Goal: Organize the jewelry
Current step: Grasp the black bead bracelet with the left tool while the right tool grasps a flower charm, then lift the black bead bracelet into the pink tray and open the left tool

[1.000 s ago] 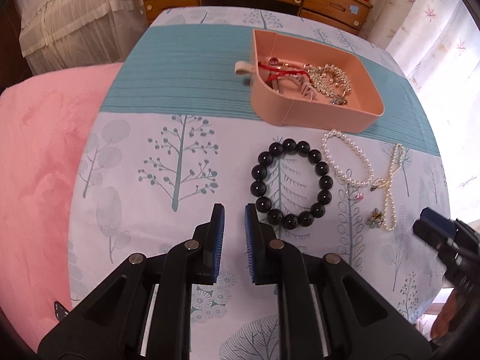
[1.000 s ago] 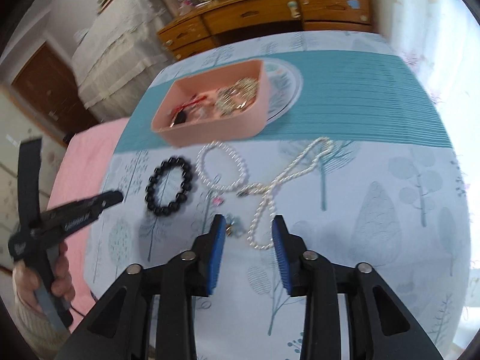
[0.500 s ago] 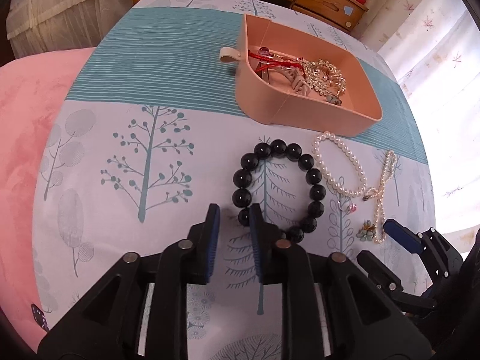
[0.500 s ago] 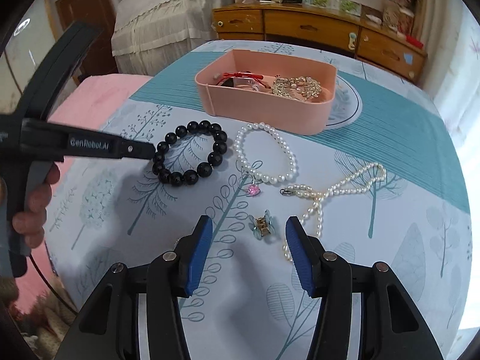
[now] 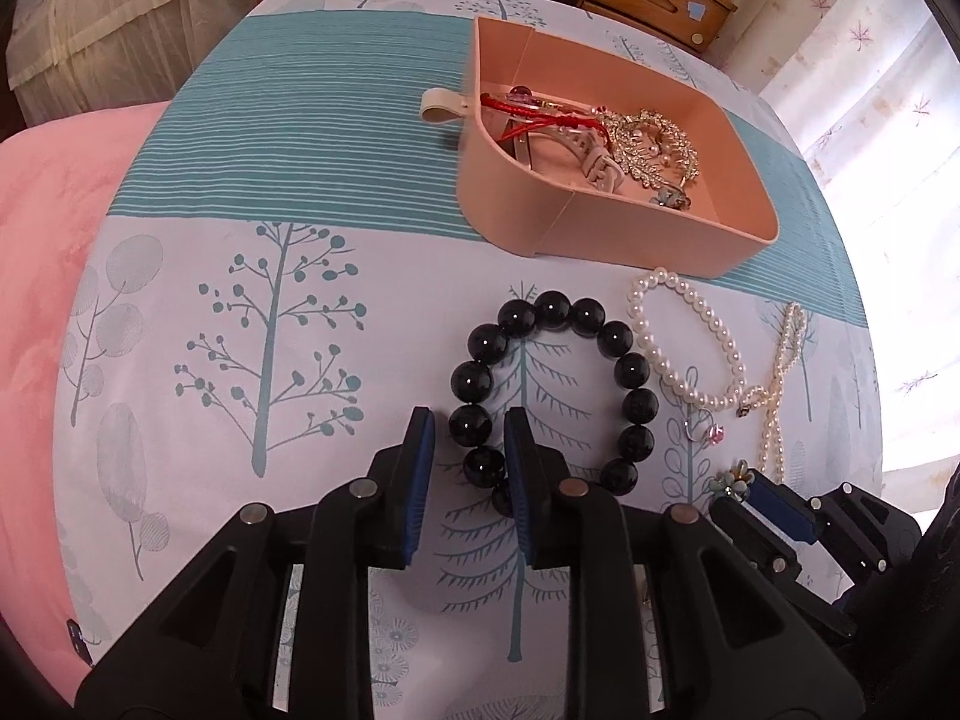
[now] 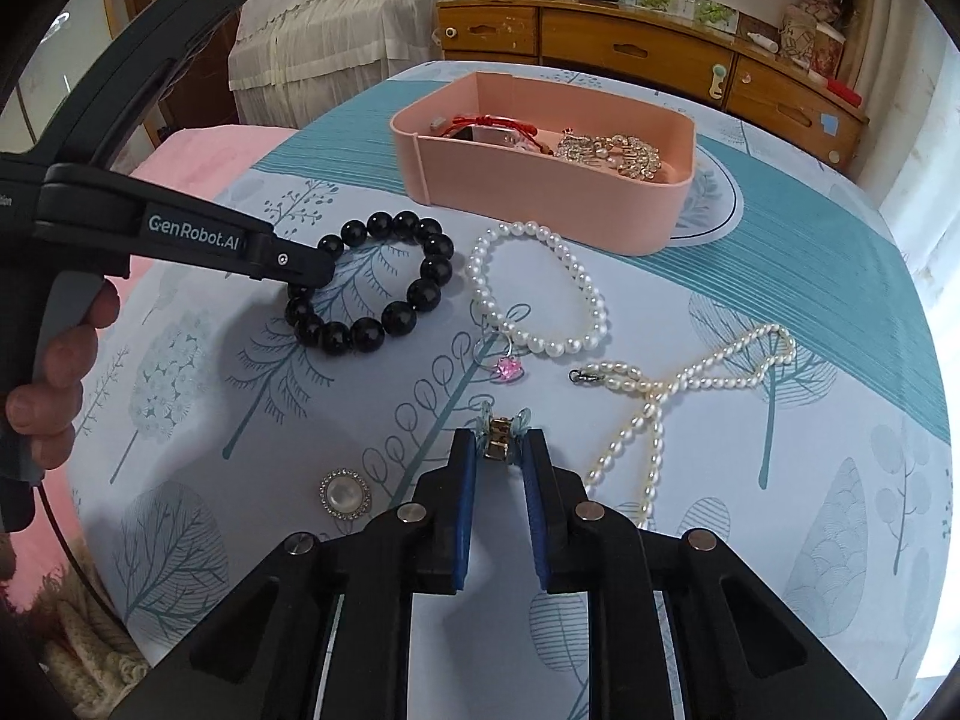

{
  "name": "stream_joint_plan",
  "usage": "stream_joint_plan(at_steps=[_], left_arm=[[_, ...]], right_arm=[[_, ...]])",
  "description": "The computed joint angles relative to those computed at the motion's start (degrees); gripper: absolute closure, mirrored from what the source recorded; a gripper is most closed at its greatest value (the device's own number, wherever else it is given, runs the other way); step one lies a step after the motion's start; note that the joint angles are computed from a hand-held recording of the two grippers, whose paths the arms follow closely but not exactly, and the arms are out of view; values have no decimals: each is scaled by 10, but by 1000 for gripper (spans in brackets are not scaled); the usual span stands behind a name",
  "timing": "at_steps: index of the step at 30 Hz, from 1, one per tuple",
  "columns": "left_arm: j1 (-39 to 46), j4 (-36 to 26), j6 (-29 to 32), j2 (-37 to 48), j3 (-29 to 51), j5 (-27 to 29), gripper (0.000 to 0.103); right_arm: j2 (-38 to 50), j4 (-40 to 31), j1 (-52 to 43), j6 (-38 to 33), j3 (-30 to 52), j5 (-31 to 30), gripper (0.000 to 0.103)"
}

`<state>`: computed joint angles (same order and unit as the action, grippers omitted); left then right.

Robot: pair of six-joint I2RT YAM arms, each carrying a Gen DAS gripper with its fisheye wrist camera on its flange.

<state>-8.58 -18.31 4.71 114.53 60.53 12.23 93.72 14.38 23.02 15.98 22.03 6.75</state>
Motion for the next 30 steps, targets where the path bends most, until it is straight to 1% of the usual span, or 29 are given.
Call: stream_joint_plan(at_steps=[12,16,19,21,22,27,30], left_arm=[[-18,11,3,6,2,-12,82],[-19,-5,8,10,10,4,82],[-24,-7,13,13,13,2,82],[-27,-10,15,15,16,1,84],[-27,-11,16,17,18,-3,91],[-12,-23,15,25,28,27,91],[-6,-11,10,8,15,33,91]], right_arm=[[-6,2,-1,10,-4,-19,87],[-6,2,-3,13,-4,-25,87],[-7,3,-7,14,-5,-31,87],[-8,4,-10,16,-6,-34,87],[-9,3,-12,17,-5,-37,87],[-17,2,-14,22,-8,-40,87],[-27,-2,-14,27,-10,-41,87]])
